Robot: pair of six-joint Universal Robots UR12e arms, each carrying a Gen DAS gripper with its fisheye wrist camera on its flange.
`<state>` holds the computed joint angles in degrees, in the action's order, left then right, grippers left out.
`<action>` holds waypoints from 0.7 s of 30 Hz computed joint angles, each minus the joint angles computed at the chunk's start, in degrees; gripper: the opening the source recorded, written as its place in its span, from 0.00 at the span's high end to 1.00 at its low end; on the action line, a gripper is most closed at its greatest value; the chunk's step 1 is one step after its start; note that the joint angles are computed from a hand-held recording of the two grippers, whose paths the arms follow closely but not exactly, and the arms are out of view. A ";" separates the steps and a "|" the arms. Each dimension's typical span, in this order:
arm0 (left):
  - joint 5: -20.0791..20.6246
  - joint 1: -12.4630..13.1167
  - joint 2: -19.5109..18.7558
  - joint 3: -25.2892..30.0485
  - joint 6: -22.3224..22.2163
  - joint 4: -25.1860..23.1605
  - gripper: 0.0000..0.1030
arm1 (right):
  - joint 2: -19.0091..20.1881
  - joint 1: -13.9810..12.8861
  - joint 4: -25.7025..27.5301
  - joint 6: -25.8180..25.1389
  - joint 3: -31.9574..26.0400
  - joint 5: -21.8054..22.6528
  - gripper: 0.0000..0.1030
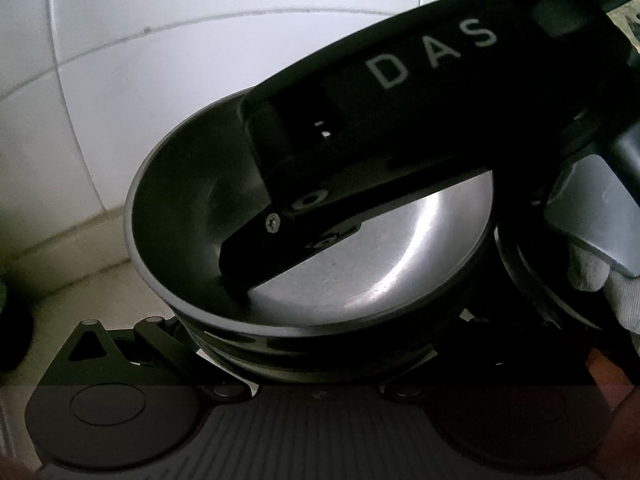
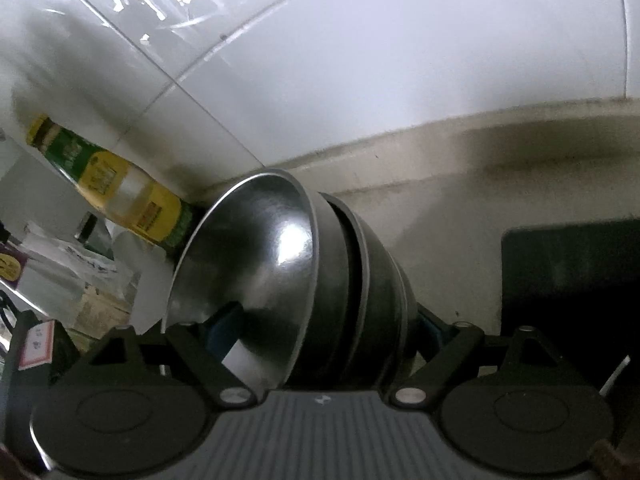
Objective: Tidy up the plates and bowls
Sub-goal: 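Lift the nested steel bowls and carry them over the white floral plates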
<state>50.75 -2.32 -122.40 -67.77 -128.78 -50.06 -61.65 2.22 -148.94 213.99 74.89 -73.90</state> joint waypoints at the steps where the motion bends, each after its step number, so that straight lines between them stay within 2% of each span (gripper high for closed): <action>1: -0.07 0.04 0.28 -0.25 -0.24 0.40 0.00 | 0.00 0.02 -0.15 -0.16 -0.19 -0.08 0.19; 9: -0.45 0.56 2.66 -2.97 -2.57 4.86 0.00 | -0.33 0.44 -0.90 -1.37 -1.29 -0.67 0.19; 21: -0.97 1.99 9.34 -11.85 -5.86 14.67 0.00 | -1.92 2.13 -2.54 -3.24 -2.22 -1.95 0.19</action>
<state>49.77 -0.33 -113.05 -79.62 -134.64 -35.39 -63.57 4.35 -151.48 210.75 72.68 -75.85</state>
